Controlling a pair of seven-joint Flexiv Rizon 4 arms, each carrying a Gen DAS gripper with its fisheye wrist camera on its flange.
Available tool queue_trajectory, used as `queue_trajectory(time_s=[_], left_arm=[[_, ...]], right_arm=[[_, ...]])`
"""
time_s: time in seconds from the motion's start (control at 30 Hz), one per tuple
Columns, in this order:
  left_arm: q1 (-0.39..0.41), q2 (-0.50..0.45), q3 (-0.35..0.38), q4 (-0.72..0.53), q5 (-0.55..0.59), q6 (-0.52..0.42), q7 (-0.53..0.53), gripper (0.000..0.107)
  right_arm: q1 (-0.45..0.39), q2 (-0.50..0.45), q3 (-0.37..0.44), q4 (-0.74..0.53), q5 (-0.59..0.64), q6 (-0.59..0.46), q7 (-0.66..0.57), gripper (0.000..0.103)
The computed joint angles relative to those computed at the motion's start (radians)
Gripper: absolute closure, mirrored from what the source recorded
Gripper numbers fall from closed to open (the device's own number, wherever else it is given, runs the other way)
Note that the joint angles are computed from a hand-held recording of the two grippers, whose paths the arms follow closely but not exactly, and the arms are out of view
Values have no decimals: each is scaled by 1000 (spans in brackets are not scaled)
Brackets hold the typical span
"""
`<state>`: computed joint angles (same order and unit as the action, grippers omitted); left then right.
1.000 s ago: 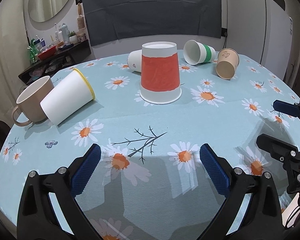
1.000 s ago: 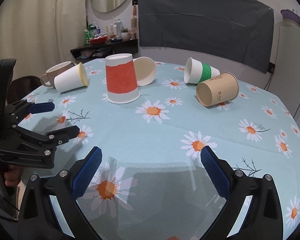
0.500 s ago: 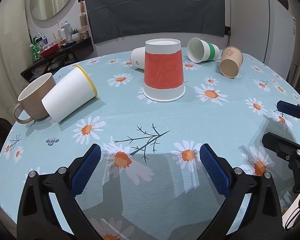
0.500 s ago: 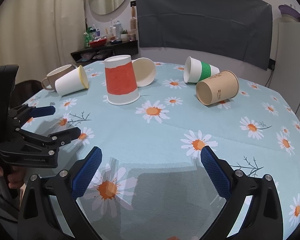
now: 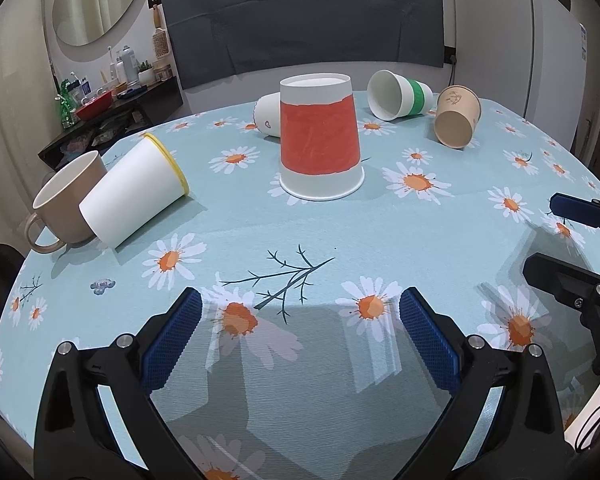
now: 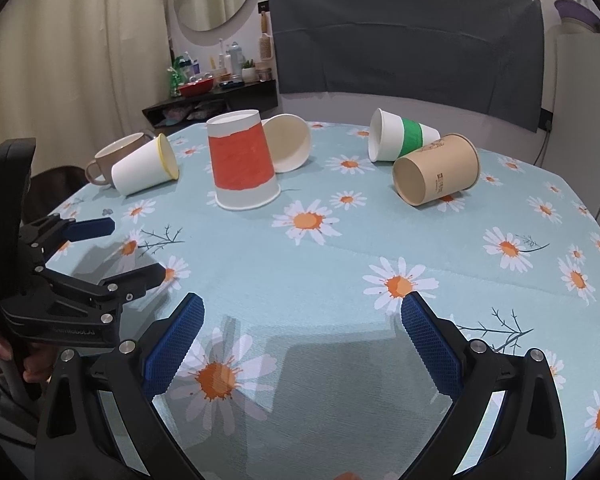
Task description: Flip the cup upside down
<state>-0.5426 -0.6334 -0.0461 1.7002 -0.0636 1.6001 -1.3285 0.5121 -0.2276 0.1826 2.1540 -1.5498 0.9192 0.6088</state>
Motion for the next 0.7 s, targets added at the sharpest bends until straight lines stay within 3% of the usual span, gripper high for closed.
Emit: queue_trajectory(time_s=[0.7], left_arm=[[5, 0, -2, 1, -1, -3, -8, 10]], right_arm=[[-2, -4, -2, -2, 0, 12, -3, 8]])
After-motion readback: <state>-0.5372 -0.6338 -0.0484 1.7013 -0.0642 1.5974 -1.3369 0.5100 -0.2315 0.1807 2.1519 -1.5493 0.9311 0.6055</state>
